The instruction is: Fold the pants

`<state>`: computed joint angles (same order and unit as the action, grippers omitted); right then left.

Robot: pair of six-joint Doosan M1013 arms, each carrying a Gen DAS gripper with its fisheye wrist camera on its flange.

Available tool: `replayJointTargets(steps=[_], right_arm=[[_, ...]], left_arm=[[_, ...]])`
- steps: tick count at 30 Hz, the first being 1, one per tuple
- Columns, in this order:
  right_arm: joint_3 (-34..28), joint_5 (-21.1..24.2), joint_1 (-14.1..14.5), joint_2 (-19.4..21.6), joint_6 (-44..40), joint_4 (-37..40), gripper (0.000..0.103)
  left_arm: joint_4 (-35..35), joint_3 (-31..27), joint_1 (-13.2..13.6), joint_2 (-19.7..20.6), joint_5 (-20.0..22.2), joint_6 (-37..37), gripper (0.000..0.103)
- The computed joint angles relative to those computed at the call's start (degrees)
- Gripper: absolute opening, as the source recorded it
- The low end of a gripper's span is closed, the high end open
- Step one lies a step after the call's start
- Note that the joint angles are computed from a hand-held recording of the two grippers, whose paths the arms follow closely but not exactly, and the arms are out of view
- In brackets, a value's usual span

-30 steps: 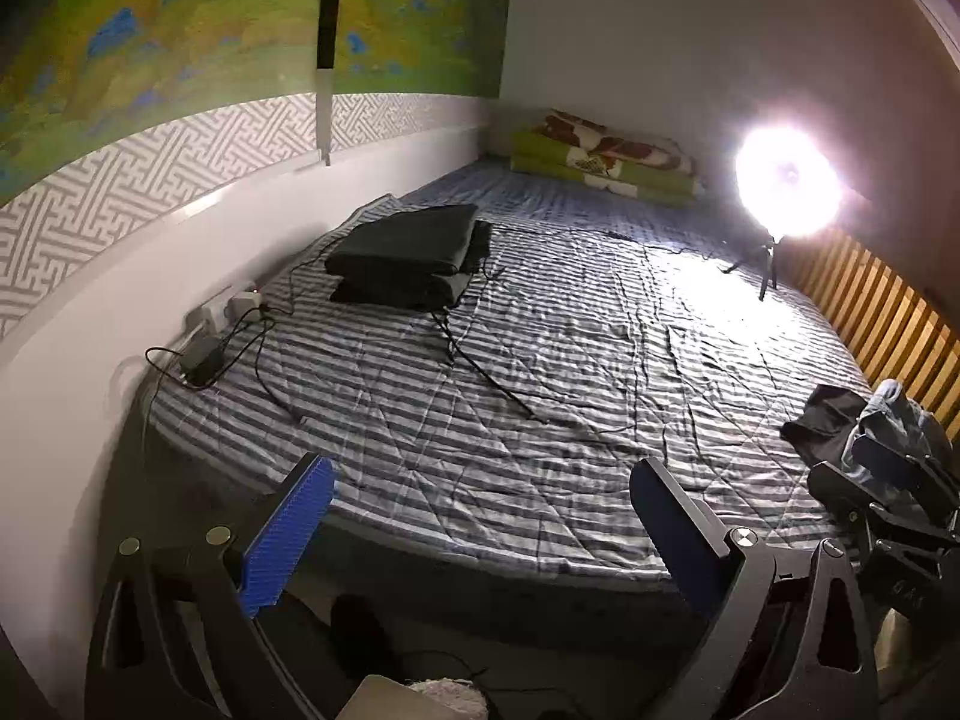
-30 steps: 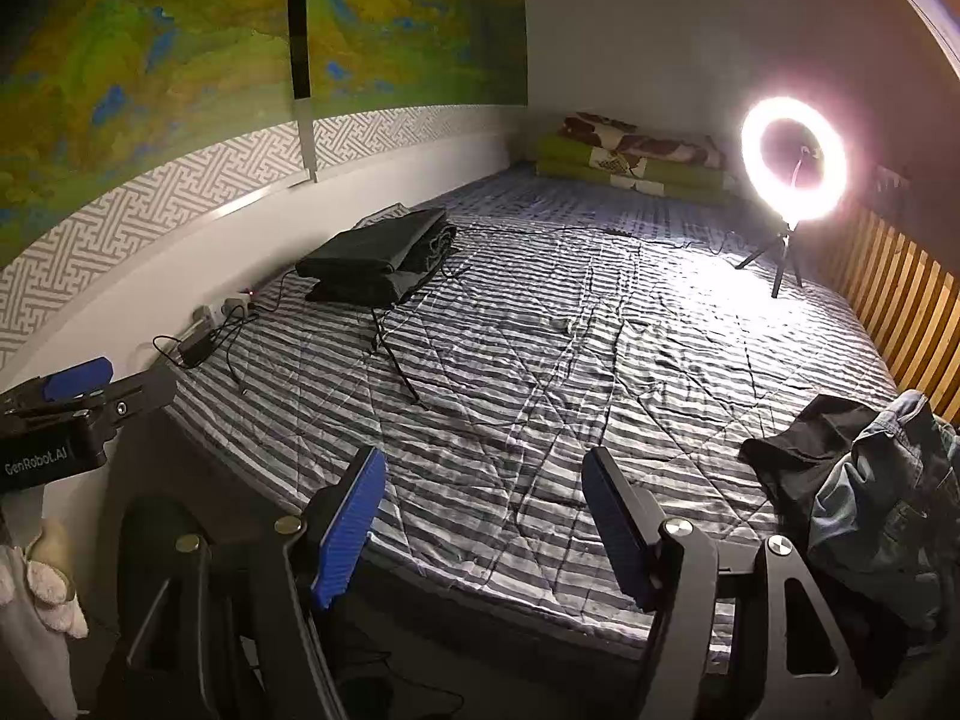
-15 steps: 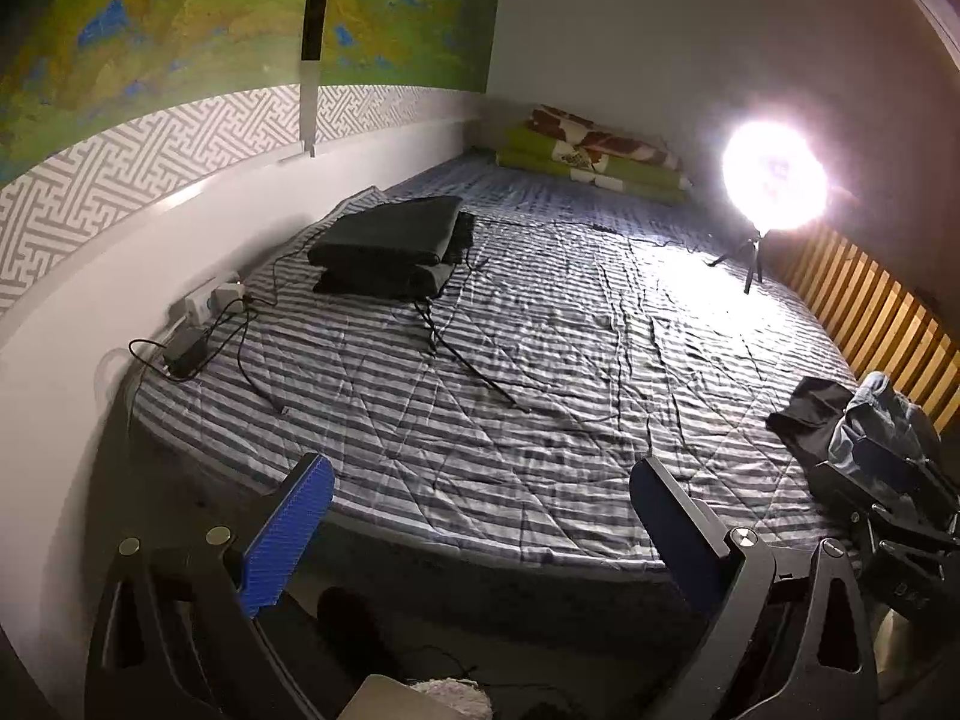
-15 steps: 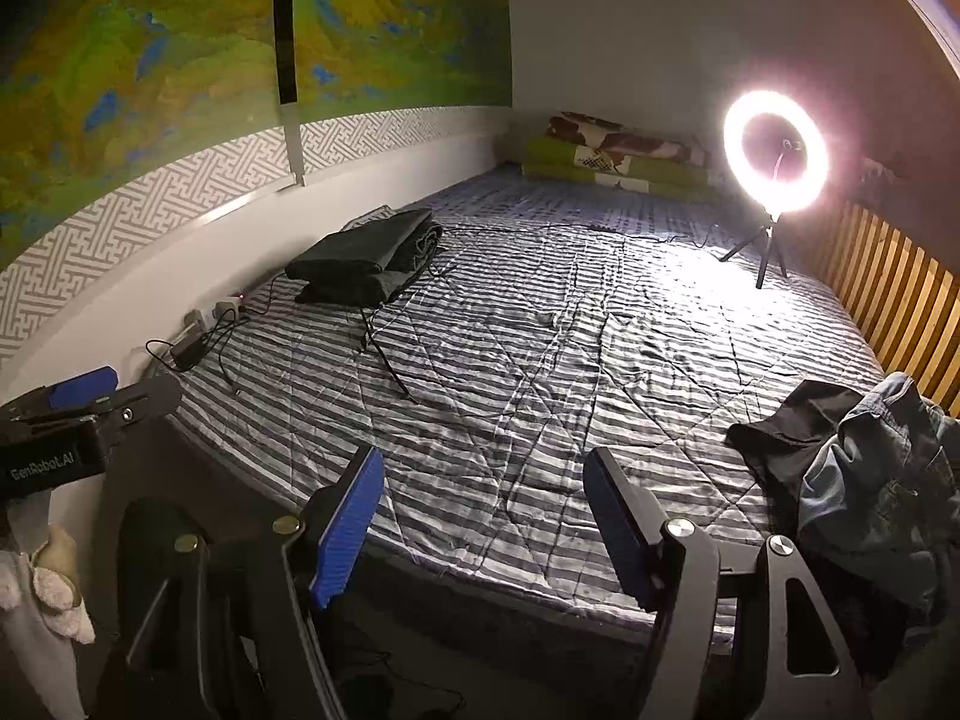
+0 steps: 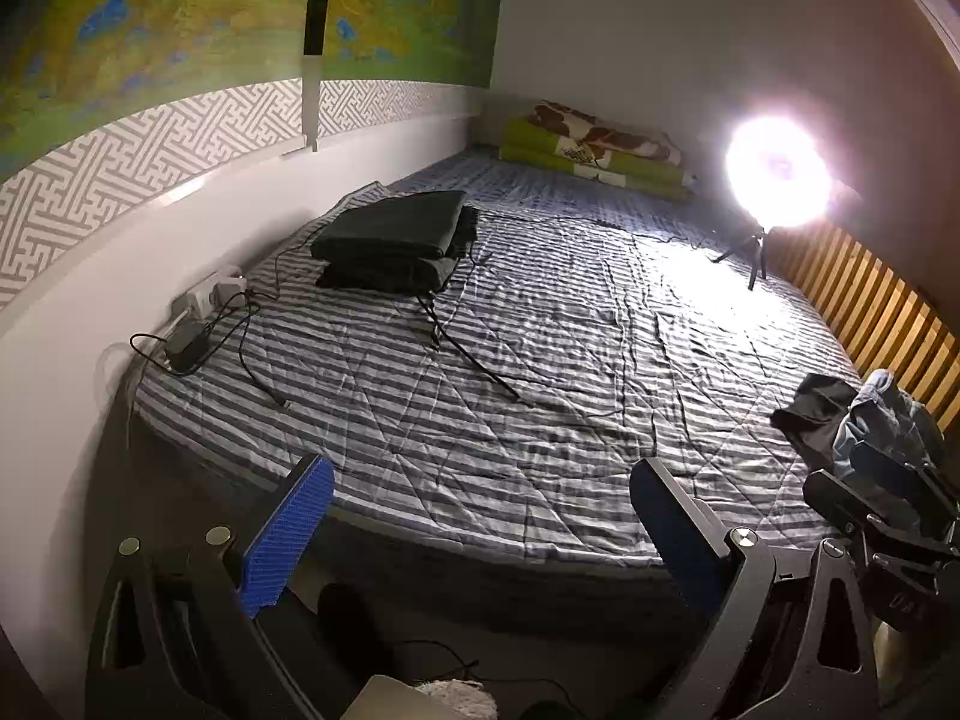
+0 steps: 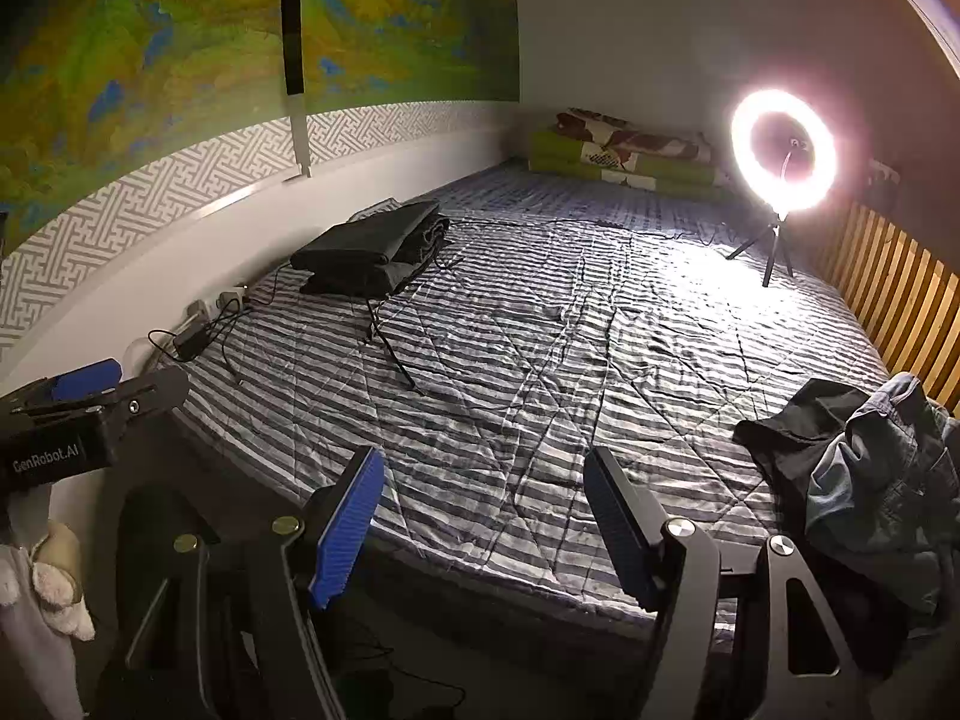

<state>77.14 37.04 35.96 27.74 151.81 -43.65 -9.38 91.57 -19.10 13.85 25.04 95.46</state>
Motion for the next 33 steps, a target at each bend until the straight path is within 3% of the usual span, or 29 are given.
replayJointTargets(steps=[33], right_arm=[[0.2,-0.1,-0.3,0.2,-0.4,1.8,0.066]], left_arm=[[-1.0,-0.4,0.0,0.8,0.4,1.9,0.101]])
